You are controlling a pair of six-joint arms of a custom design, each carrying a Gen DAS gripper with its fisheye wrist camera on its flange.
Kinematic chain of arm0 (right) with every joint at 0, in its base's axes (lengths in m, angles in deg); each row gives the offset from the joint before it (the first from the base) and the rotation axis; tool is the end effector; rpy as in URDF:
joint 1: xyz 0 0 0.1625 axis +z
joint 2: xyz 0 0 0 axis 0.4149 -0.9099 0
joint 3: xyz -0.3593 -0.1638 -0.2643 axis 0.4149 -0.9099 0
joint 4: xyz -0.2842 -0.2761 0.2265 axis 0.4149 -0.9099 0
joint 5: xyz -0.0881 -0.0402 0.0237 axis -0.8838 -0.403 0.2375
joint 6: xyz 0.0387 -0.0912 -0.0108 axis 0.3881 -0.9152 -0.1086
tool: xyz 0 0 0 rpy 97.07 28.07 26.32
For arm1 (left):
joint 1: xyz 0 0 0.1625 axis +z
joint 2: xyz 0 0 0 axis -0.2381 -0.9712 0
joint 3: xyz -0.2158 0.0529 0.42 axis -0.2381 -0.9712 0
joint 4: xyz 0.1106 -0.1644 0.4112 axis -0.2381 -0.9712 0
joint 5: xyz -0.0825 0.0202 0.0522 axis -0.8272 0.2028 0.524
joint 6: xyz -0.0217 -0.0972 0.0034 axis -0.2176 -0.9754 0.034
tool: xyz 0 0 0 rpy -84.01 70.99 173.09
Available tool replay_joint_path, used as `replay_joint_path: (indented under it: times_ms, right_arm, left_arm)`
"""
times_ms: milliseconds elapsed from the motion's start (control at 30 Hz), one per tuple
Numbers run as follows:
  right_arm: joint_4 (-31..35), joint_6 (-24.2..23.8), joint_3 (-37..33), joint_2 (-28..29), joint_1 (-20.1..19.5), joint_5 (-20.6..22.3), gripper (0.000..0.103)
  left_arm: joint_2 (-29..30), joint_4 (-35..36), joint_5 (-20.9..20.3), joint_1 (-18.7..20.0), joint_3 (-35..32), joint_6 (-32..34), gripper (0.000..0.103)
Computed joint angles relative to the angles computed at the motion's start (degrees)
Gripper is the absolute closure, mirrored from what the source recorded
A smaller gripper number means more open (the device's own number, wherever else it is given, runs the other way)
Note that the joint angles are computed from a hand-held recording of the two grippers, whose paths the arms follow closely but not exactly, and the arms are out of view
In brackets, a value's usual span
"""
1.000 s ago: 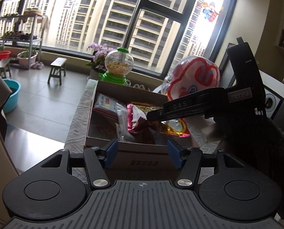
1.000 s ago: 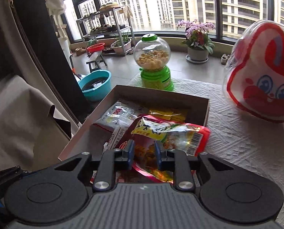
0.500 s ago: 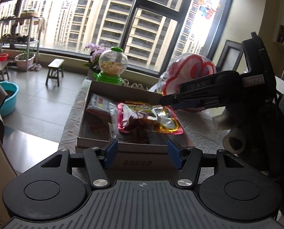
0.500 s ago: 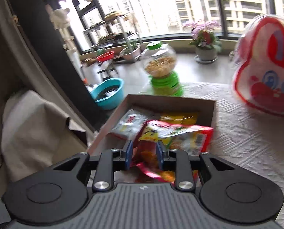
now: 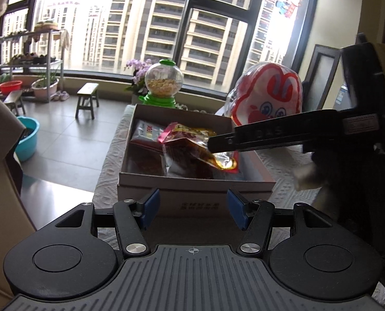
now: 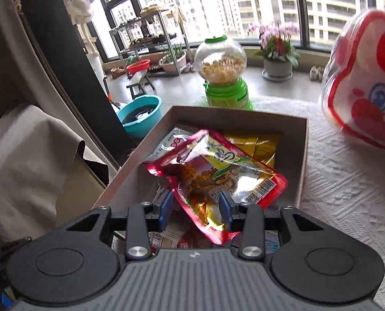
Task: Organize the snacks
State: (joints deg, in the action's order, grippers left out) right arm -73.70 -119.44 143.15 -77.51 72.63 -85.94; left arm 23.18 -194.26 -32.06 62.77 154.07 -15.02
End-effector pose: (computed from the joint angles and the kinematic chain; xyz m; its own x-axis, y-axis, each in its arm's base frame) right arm 0.2318 -0.8107 0.1890 -0.6361 -0.7171 0.2849 -0.7716 0.5886 -0.2413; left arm -0.2532 -0.6263 0.0995 -0.8189 -0.1856 -0.5432 0.4011 0.4919 -0.7728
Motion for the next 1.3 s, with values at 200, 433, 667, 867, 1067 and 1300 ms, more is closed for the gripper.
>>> replay_joint_path:
  times_ms: [200, 433, 667, 867, 1067, 1300]
  right_arm:
    - [-18.3, -6.3, 16.3, -9.7, -3.3, -0.8, 0.023]
    - [-31.3, -8.7, 22.3, -9.0, -5.9, -10.0, 0.023]
    - [-29.3, -6.0, 21.4, -8.0, -6.9, -10.3, 0.017]
    - [-33.0, -5.7, 22.1, -7.2, -7.8, -9.0, 0.000]
    - [-35.2, -5.1, 22.5, -6.9, -7.8, -9.1, 0.000]
    - [-35.1, -5.0, 22.5, -6.9, -7.8, -9.1, 0.000]
  left_arm:
    - [5.4, 2.9, 8.4, -0.6, -2.4, -3.3, 0.040]
    - [9.0, 9.6, 11.0, 0.4, -5.7, -6.7, 0.039]
    - [10.9, 8.4, 12.2, 0.6, -7.5, -4.9, 0.037]
    - [11.2, 8.2, 12.4, 0.6, -7.9, -4.7, 0.037]
    - [11.2, 8.4, 12.6, 0.5, -7.9, -4.9, 0.036]
    - [11.1, 8.3, 12.3, 0.5, -7.7, -5.2, 0.036]
